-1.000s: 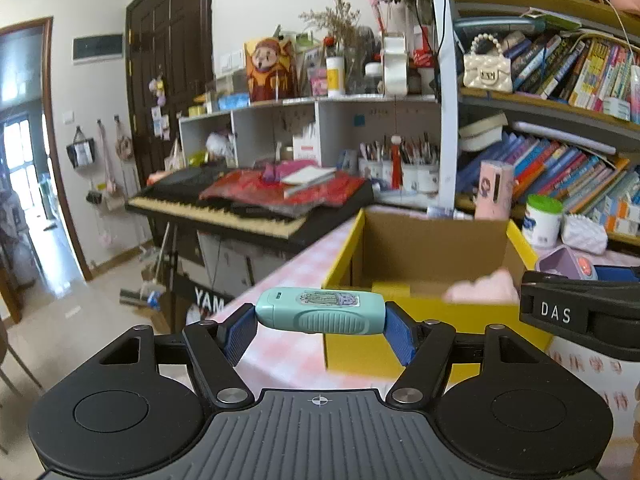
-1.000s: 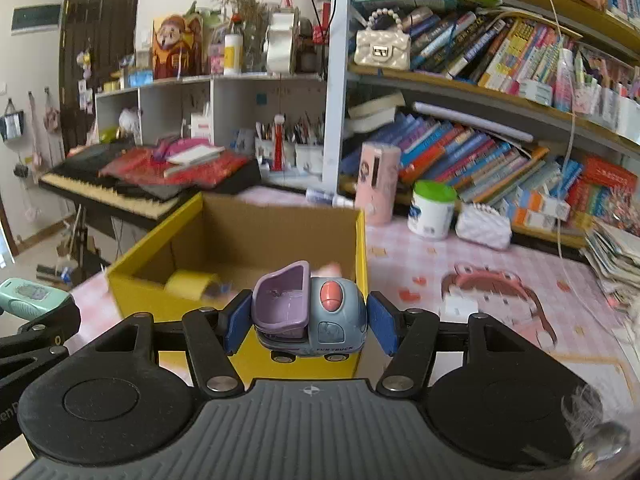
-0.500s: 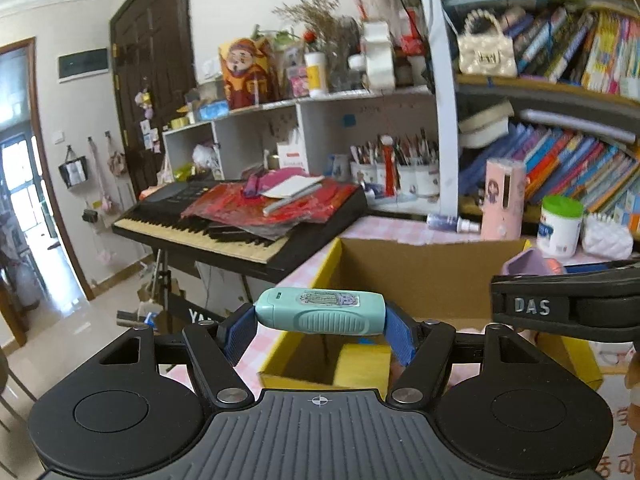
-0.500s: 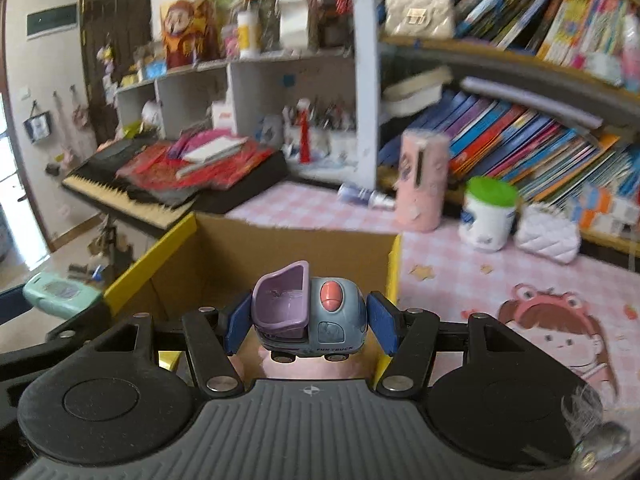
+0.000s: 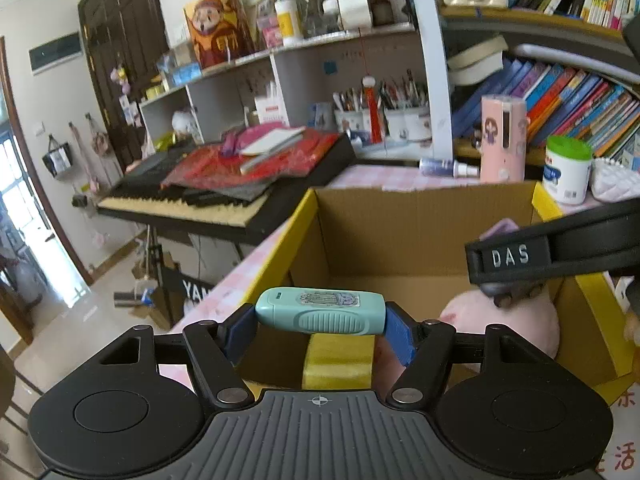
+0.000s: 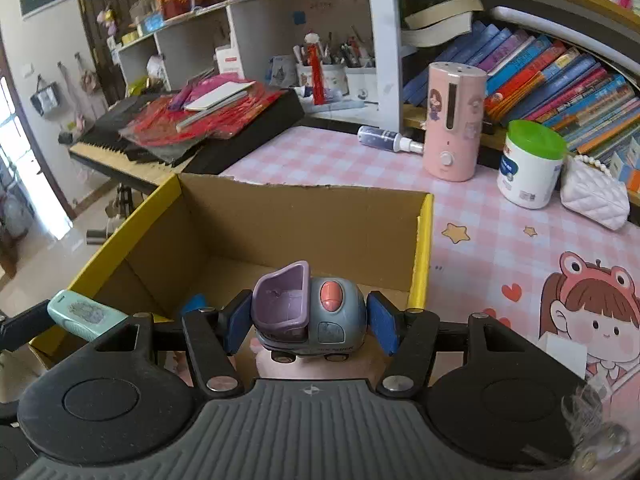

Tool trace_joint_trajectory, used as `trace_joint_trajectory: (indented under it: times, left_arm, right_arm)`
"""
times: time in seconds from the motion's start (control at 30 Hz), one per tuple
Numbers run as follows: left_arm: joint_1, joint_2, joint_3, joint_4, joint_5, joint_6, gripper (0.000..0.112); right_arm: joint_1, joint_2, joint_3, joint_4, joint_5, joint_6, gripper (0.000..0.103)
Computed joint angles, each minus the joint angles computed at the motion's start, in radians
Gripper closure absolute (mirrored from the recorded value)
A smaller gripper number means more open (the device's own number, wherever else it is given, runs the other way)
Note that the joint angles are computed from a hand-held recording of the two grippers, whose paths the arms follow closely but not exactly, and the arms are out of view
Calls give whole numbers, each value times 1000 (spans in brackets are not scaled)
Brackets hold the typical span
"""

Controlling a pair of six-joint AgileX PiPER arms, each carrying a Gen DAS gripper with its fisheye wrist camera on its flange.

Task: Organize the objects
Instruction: 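Lower the truck and tube into the box and open both grippers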

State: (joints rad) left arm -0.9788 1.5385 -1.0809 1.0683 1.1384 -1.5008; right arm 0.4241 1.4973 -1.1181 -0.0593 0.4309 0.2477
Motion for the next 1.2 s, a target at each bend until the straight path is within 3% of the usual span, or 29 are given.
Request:
trace_joint_trajectory:
  times: [0.17,0.6,0.7,0.83,1.0,1.2]
  left_arm:
    - [20,13,-3,-48,-33,36,44]
    - [23,23,-10,-56,-30,40,42]
    - [20,18,-5,-54,-33,36,35]
    - [5,6,1,-44,-23,29,29]
    - [-29,-22,20,-3,-15,-3,23]
    - [-64,-46,37,24,11,-22,22]
  right_arm:
    - [-7,55,-68,105,69,-151,44]
    - [20,92,-104,53,104,-174,43]
    - [13,91,-105,84,105,-200,39]
    - [11,76,-97,86,106,-164,28]
    - [4,37,-66,119,98,-149,28]
    - [31,-41,-2,51,53,-55,26]
